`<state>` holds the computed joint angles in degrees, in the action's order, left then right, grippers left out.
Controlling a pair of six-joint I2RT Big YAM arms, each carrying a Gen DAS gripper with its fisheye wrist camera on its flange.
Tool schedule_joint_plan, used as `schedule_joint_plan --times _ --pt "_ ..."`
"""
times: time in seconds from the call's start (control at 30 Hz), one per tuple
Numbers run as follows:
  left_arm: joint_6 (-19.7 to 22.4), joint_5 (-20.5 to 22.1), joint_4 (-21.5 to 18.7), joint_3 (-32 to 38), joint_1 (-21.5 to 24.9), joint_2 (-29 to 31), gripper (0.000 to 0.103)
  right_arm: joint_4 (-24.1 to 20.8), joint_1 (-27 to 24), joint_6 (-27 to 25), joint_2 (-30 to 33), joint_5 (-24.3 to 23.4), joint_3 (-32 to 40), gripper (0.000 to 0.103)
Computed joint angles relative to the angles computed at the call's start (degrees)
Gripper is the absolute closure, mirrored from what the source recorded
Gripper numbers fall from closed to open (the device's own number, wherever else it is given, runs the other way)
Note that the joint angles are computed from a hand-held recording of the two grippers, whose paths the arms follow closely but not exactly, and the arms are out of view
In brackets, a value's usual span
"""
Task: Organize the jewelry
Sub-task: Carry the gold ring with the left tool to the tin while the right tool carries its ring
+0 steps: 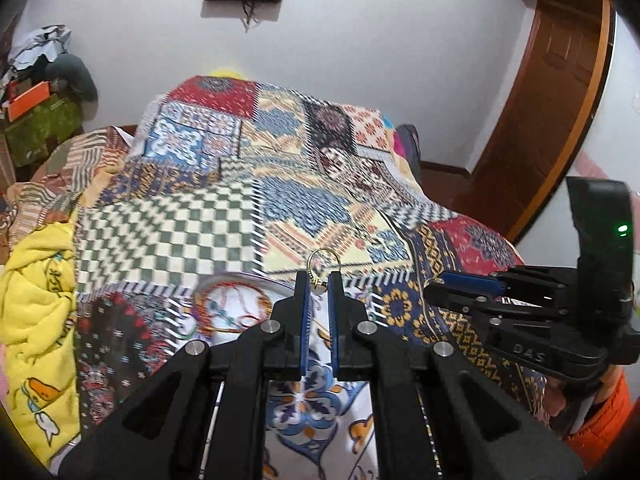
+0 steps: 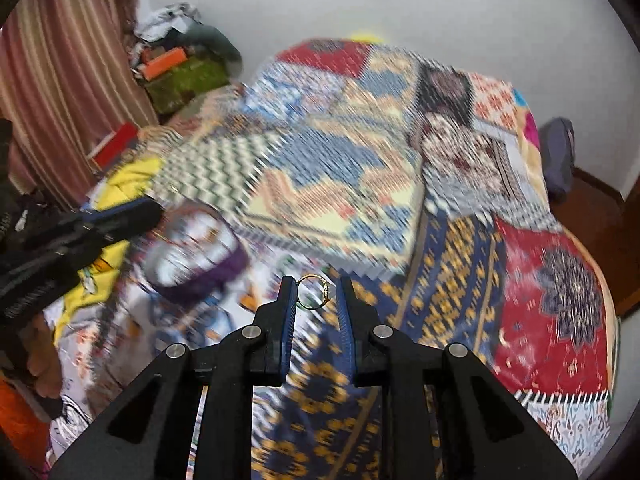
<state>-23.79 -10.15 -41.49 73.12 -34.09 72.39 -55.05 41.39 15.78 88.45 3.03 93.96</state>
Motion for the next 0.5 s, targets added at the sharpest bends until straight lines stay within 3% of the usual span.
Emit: schedule_joint_plan --times 0.33,0.5 --pt "0.7 -1.5 -1.1 -1.2 2.7 -3.3 0.097 3.2 3.4 -1.8 3.8 -1.8 6.6 0.085" --pt "0.6 -0.3 -1.0 -2.4 4.0 -3.3 0.097 3.9 4.2 -2.1 5.8 -2.7 7.8 0.085"
